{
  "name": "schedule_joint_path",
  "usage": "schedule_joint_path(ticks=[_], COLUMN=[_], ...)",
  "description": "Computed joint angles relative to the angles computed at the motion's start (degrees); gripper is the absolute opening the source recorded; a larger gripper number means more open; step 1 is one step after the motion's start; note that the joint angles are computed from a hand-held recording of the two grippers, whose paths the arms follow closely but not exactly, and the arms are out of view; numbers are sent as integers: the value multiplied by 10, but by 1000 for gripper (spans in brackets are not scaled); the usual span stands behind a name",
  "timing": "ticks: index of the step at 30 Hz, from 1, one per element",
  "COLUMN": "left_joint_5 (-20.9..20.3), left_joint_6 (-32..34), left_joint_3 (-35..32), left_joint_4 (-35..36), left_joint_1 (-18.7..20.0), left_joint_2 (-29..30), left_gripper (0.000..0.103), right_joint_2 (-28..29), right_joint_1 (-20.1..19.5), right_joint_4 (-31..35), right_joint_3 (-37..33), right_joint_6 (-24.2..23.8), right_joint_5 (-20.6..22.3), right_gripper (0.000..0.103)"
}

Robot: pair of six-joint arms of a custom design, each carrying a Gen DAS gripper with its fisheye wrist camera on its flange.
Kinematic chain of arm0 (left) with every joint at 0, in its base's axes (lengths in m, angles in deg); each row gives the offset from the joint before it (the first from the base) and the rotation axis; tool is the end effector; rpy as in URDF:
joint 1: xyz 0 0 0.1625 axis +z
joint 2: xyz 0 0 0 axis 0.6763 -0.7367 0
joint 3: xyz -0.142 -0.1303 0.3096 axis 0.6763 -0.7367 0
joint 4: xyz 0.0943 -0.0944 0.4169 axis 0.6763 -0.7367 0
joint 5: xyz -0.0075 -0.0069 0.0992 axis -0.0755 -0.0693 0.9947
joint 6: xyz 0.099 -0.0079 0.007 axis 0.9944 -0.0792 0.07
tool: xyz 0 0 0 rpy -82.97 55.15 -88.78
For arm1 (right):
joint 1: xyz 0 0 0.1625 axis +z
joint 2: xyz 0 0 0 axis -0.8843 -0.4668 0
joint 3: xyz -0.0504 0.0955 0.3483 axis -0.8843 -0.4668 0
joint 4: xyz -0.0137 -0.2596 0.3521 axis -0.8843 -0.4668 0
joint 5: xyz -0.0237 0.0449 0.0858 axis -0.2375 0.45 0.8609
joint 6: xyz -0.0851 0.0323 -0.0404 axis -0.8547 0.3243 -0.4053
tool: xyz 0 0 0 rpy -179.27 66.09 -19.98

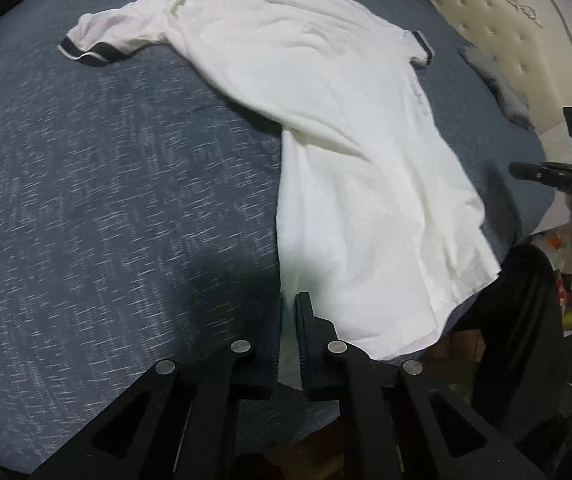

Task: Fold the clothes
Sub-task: 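Pull the hem with both tools away from the collar to straighten the shirt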

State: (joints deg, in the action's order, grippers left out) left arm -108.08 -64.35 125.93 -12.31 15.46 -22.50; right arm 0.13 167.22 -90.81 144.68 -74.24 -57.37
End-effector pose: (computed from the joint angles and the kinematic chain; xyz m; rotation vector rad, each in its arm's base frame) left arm -0.1450 -0.5631 0.3292 0.4731 2.6509 -0.0775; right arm 0.2519 -0.5558 0.2677 0.4446 -2.7591 0.1785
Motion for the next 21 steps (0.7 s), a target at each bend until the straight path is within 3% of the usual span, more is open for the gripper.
schedule_joint_path(ticks=[2,5,7,8,14,15,16,18,21], left_joint_5=[8,8,11,11,22,24,25,28,29], left_joint_6=[-10,-1,-6,-6,-16,-16,-17,-17,-19], left_joint_3=[2,4,1,0,0,-2,-1,2,4], left_joint_4=[5,-1,-4,-4,-5,-3,-5,-9,-19], left_joint_1=[-4,6,0,-1,-5,-4,-3,-2,-2], left_joint_2=[-1,-11,-7,-7,-18,-22,-24,-28,-32], left_gripper=[8,8,8,8,8,8,8,8,8], right_joint_2=[4,22,35,41,79,83,85,88,81], right_joint_1=[-7,-5,-5,-5,3,3,3,4,9], right_joint_4=[11,15,21,19,15,14,13,7,-5], right_joint_3=[0,1,-1,-1,-7,-7,-5,-2,5], right_joint_6=[14,24,29,27,2,1,-1,-6,-16], right_joint_5=[19,15,19,21,13,11,13,9,3], right_gripper=[2,8,40,41,41,38,26,12,7])
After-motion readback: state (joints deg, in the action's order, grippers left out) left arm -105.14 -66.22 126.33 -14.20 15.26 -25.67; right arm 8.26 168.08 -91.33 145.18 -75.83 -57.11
